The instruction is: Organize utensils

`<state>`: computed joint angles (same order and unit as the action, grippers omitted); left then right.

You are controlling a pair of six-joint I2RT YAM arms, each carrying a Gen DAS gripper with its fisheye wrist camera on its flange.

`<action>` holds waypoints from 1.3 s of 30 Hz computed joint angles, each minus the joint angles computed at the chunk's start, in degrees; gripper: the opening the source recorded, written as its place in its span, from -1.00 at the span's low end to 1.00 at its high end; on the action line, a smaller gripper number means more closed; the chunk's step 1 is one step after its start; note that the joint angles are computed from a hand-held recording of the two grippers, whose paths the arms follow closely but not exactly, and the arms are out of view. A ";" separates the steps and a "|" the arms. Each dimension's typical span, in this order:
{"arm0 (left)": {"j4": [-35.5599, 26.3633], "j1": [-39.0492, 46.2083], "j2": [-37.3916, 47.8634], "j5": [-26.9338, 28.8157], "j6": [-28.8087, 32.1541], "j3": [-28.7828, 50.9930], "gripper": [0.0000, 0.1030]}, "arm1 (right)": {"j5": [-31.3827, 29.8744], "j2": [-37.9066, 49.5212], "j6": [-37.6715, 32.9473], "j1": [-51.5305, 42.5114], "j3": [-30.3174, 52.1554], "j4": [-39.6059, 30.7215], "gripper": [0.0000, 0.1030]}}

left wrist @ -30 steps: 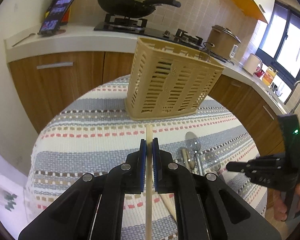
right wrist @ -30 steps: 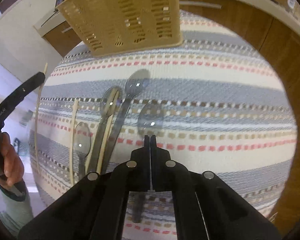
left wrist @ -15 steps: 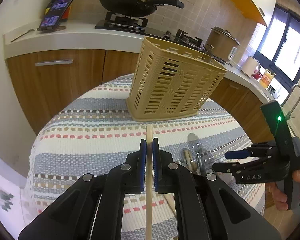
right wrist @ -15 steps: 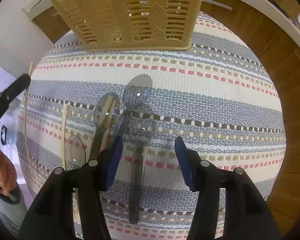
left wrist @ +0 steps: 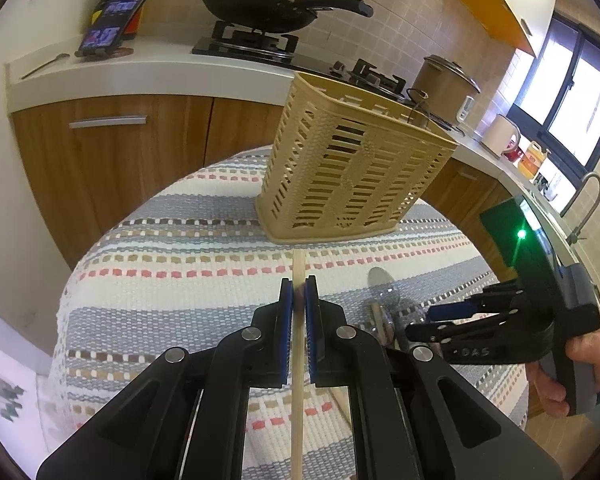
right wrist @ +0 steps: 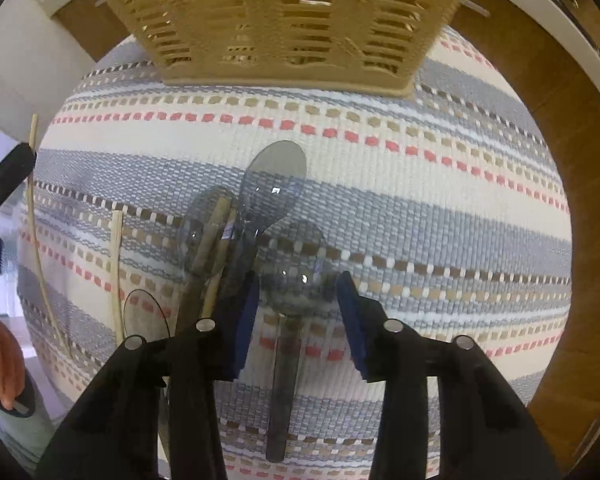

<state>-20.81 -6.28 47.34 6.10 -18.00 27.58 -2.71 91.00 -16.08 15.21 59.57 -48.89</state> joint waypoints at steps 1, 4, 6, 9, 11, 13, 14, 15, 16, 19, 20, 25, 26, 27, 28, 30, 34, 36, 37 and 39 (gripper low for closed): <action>0.08 -0.48 0.06 -0.52 -0.14 0.19 -0.92 | -0.04 0.87 0.80 1.02 0.51 0.43 -0.43; 0.56 -1.46 -0.41 -1.59 -0.71 0.63 -0.92 | -1.86 -0.06 0.34 0.01 -0.55 1.95 -0.43; 1.03 -1.49 -0.85 -1.67 -0.94 1.05 -0.92 | -5.20 -2.36 -1.05 -2.39 -2.10 2.85 -0.44; 1.35 -1.40 -1.61 -1.83 -1.24 2.03 -0.92 | -11.76 -7.51 -3.52 -6.76 -4.03 2.81 -0.44; 1.77 -1.69 -2.65 -2.23 -1.44 2.90 -0.92 | -14.42 -12.23 -5.03 -9.02 -5.98 3.82 -0.43; 2.30 -2.42 -3.63 -3.05 -1.71 3.67 -0.92 | -17.56 -16.47 -6.17 -11.25 -7.39 3.83 -0.43; 2.62 -2.95 -4.21 -3.86 -1.85 4.38 -0.92 | -19.99 -18.77 -6.59 -12.83 -7.91 3.95 -0.43; 2.99 -3.58 -4.63 -4.81 -1.99 5.03 -0.92 | -21.88 -21.54 -7.24 -14.40 -8.50 3.22 -0.43; 3.30 -4.14 -5.00 -5.70 -2.08 5.77 -0.92 | -23.46 -23.08 -7.38 -15.60 -8.51 3.49 -0.43; 5.09 -5.38 -5.08 -8.27 -2.06 8.71 -0.92 | -28.31 -26.90 -7.43 -19.11 -7.65 4.15 -0.43; 6.06 -5.99 -4.62 -9.59 -1.88 10.02 -0.92 | -29.59 -28.27 -6.60 -19.73 -7.29 5.42 -0.43; 11.24 -8.68 -1.42 -14.88 -0.11 14.83 -0.92 | -33.17 -29.75 -1.25 -20.72 -4.17 13.53 -0.43; 13.48 -9.06 0.08 -15.83 0.53 16.02 -0.92 | -33.66 -29.55 0.78 -20.64 -3.39 16.23 -0.43; 14.75 -9.13 1.10 -16.19 0.91 16.87 -0.92 | -34.09 -29.45 2.14 -20.68 -2.72 17.84 -0.43; 15.73 -9.41 2.10 -16.86 1.19 17.68 -0.92 | -33.74 -29.60 4.56 -20.28 -2.50 21.25 -0.43; 19.34 -9.79 5.29 -19.26 2.39 19.63 -0.92 | -32.06 -28.99 8.62 -19.15 -2.95 28.21 -0.43; 26.73 -10.14 10.22 -23.27 5.62 21.43 -0.92 | -32.21 -24.83 16.06 -19.34 0.08 37.52 -0.43; 30.89 -9.28 13.21 -23.61 5.99 21.91 -0.92 | -30.47 -22.24 19.07 -18.38 0.97 42.35 -0.43; 33.08 -8.86 14.46 -23.67 5.97 21.90 -0.92 | -29.65 -20.60 20.21 -17.92 1.62 44.32 -0.43; 36.34 -7.41 16.36 -21.49 5.98 21.72 -0.92 | -28.31 -17.86 21.39 -17.26 2.67 47.15 -0.43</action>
<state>15.53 -13.69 63.70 -15.38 -12.03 49.30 -31.02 73.15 5.31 -2.05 62.25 -1.74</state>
